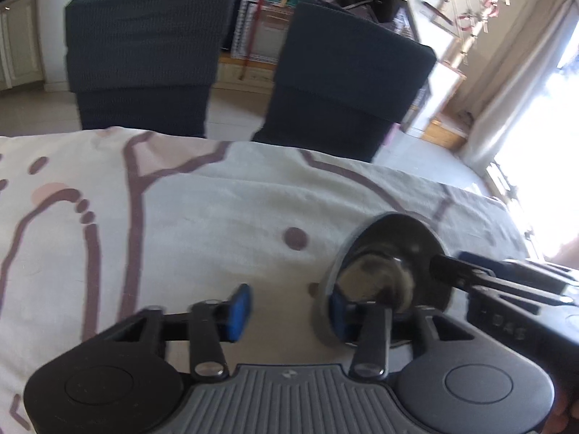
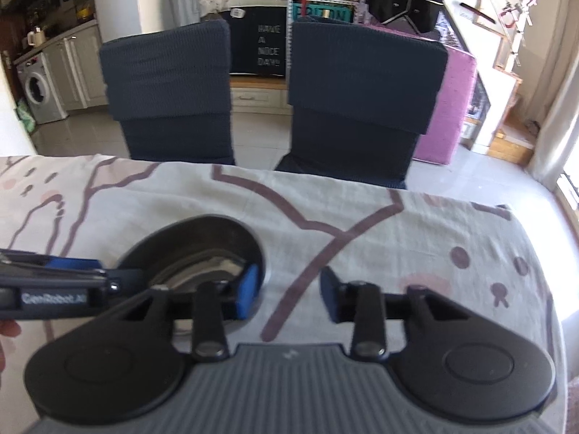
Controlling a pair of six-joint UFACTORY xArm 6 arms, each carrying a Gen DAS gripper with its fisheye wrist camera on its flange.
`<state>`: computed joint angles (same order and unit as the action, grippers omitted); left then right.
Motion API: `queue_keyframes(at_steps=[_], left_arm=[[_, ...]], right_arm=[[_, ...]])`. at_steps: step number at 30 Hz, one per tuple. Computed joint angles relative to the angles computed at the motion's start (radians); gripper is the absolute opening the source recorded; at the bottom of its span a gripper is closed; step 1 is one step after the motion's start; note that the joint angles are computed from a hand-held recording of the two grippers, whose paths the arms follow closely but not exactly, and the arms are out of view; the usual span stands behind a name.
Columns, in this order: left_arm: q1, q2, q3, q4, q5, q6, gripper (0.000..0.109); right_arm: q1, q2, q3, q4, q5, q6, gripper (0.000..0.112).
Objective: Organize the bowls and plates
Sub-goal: 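Close the left gripper on one bowl rim while the right gripper grasps the opposite rim, then lift the steel oval bowl with both grippers and carry it toward the trays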
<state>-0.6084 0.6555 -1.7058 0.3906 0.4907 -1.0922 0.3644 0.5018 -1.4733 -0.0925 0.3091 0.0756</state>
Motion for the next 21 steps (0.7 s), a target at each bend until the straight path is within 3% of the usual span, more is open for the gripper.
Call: queue_keyframes(at_steps=[2,3,5,8,12,21], left_arm=[[-0.005,0.003,-0.006,-0.040,-0.015,0.027,0.010],[-0.012,0.006,-0.024,-0.021,0.016,0.016,0.008],[-0.017,-0.004,-0.014,0.010,0.022,0.005,0.005],[-0.013,-0.051,0.055,-0.027,-0.019,0.016,0.005],[-0.020,-0.151,0.154,0.036,-0.034,-0.013,0.005],[-0.051,-0.517,0.479,0.201,-0.026,-0.144,0.005]], right_arm=[[0.010,-0.009,0.012,0.082,-0.009,-0.073,0.014],[0.016,-0.014,0.018,0.100,-0.009,-0.086,0.009],[0.024,-0.032,0.038,0.060,-0.013,-0.044,0.009],[0.031,-0.077,0.092,0.109,-0.035,-0.054,0.009],[0.044,-0.149,0.161,0.159,-0.054,-0.058,0.009],[0.130,-0.394,0.339,-0.045,-0.065,0.166,0.009]])
